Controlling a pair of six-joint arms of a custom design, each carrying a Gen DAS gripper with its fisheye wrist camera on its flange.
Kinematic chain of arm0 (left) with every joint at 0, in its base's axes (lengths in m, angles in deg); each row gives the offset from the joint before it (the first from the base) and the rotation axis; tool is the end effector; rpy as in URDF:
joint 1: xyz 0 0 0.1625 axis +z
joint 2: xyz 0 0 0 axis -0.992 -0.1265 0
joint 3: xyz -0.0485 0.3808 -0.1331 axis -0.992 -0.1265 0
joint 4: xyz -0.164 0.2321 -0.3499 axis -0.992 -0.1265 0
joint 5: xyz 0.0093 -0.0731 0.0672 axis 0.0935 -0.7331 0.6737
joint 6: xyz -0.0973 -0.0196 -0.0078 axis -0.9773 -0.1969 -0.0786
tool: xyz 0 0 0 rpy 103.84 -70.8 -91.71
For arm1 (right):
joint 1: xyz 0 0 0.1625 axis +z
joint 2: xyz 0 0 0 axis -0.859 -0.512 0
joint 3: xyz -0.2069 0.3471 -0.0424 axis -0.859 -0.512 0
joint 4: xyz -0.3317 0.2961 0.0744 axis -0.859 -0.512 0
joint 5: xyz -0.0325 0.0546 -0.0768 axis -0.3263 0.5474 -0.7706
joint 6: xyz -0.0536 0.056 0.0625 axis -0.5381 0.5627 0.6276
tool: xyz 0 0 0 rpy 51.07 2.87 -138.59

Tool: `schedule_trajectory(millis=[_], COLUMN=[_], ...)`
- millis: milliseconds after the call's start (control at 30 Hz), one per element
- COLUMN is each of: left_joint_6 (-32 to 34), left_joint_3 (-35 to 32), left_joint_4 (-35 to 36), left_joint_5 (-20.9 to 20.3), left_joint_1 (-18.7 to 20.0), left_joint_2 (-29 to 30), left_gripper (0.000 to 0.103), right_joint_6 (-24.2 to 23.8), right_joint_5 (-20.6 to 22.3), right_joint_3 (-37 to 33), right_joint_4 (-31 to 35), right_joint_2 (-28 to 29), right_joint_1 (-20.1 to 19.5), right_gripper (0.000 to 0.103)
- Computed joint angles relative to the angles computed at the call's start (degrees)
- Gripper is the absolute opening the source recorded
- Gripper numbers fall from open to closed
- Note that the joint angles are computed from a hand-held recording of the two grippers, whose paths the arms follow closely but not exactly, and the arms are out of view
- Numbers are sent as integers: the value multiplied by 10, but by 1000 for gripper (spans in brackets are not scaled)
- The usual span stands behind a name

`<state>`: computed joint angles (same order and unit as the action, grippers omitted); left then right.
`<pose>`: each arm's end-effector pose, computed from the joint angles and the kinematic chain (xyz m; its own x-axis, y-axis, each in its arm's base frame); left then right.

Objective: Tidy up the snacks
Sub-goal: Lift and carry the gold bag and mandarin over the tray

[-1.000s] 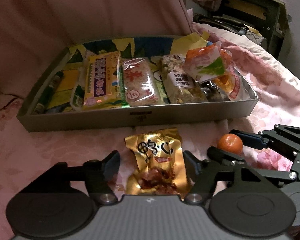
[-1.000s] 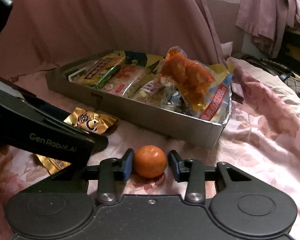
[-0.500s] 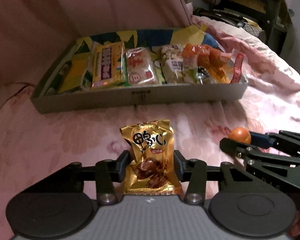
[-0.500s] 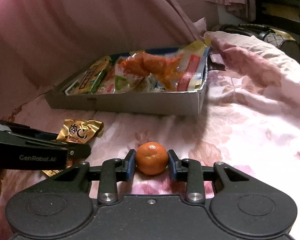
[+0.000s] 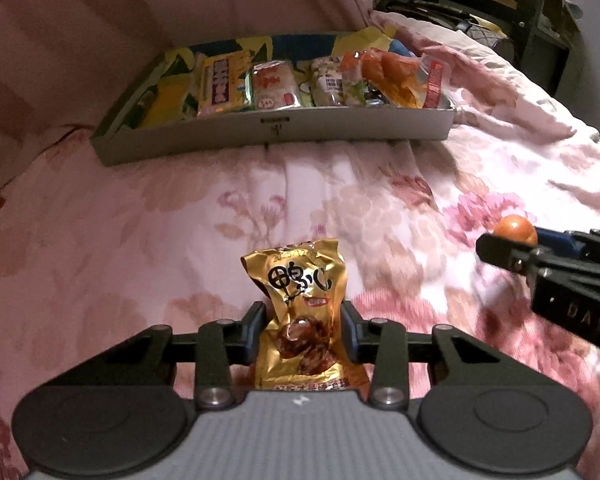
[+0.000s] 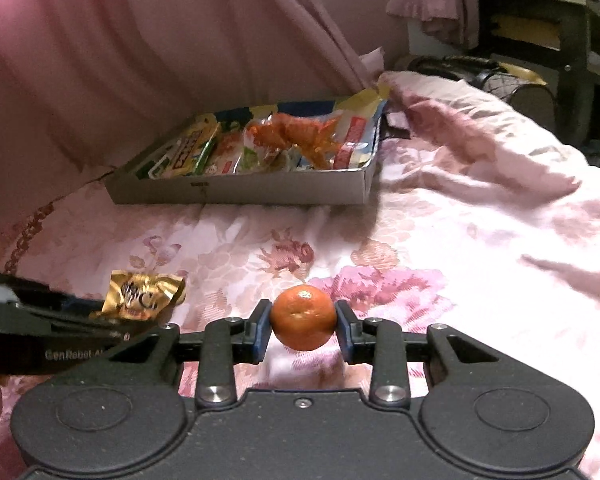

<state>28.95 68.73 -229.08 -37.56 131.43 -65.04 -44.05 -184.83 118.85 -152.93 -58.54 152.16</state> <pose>-0.2407 -0.6045 0.0424 -0.7084 -0.1377 -0.6922 0.3324 0.8001 -0.4993 0.1416 -0.6538 0.1491 -0.7269 -0.3767 0.5742 -0.6497 0.6482 -0.3972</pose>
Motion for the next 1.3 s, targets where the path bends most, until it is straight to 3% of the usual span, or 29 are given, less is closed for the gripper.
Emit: schedule_trajectory(millis=[467,633,933,1300], left_joint_6=[-107,-109,-83,-175], left_joint_3=[81,107,142,153], left_joint_4=[33,-1,-77,-27], left_joint_5=[7,22,55,101], left_joint_1=[-37,-53,-81,-96], left_joint_2=[-58,-71,-90,-116], left_gripper=[42,42,42,42], right_joint_6=[-35,-21,-37,-34], right_joint_5=[7,14,24,55], right_joint_3=[71,95,132,138], right_joint_4=[-35,-55,-130,-142], right_joint_2=[-42,-58,-67,-72], right_joint_1=[21,24,33,31], right_gripper=[36,36,36,36])
